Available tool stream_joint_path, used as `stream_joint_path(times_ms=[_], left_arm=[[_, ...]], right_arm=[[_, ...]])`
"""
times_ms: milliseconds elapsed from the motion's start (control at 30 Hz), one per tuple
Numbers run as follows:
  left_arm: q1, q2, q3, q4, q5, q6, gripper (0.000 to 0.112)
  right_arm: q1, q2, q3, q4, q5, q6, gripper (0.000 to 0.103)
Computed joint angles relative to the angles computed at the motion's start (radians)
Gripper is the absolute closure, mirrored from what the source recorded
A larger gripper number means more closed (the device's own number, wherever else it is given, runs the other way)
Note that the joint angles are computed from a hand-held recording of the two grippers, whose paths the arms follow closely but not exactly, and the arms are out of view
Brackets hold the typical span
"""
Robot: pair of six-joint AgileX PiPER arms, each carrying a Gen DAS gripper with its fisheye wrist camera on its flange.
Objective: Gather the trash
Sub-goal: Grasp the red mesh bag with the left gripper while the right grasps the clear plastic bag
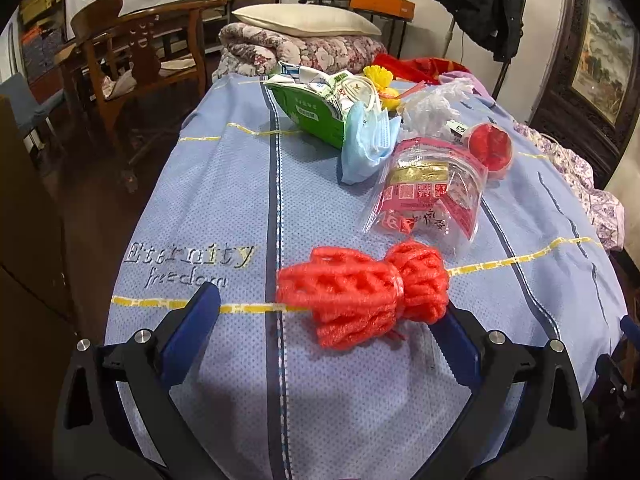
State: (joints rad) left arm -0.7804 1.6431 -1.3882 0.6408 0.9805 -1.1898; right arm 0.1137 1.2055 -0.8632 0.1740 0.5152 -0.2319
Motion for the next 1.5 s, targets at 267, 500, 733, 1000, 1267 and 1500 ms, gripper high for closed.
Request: stream_joint_path(times_ms=[267, 500, 733, 1000, 1267, 1500], left_arm=[[-0.03, 0.011, 0.0, 0.063, 0.035, -0.085, 0.016], [-0.006, -0.049, 0.079, 0.082, -0.067, -0.145, 0.016], [-0.006, -0.057, 0.089, 0.083, -0.08, -0.151, 0.016], [0.005, -0.056, 0.084, 0.068, -0.096, -0.126, 0.016], [0.013, -0.054, 0.076, 0.04, -0.1, -0.096, 0.016], [0.027, -0.076, 0.063, -0.072, -0.111, -0.029, 0.016]], right_arm=[[0.028, 0.128, -0.301, 0.21, 0.191, -0.036, 0.005], [0.136, 0.398, -0.644, 0.278, 0.324, 0.009, 0.005], [0.204, 0.66, -0.958, 0.282, 0.452, 0.154, 0.005], [0.251, 0.812, -1.13, 0.285, 0.549, 0.225, 0.066], [0.144, 0.393, -0.716, 0.297, 0.351, 0.117, 0.069], [-0.091, 0.228, -0.55, 0.417, 0.441, -0.033, 0.067]])
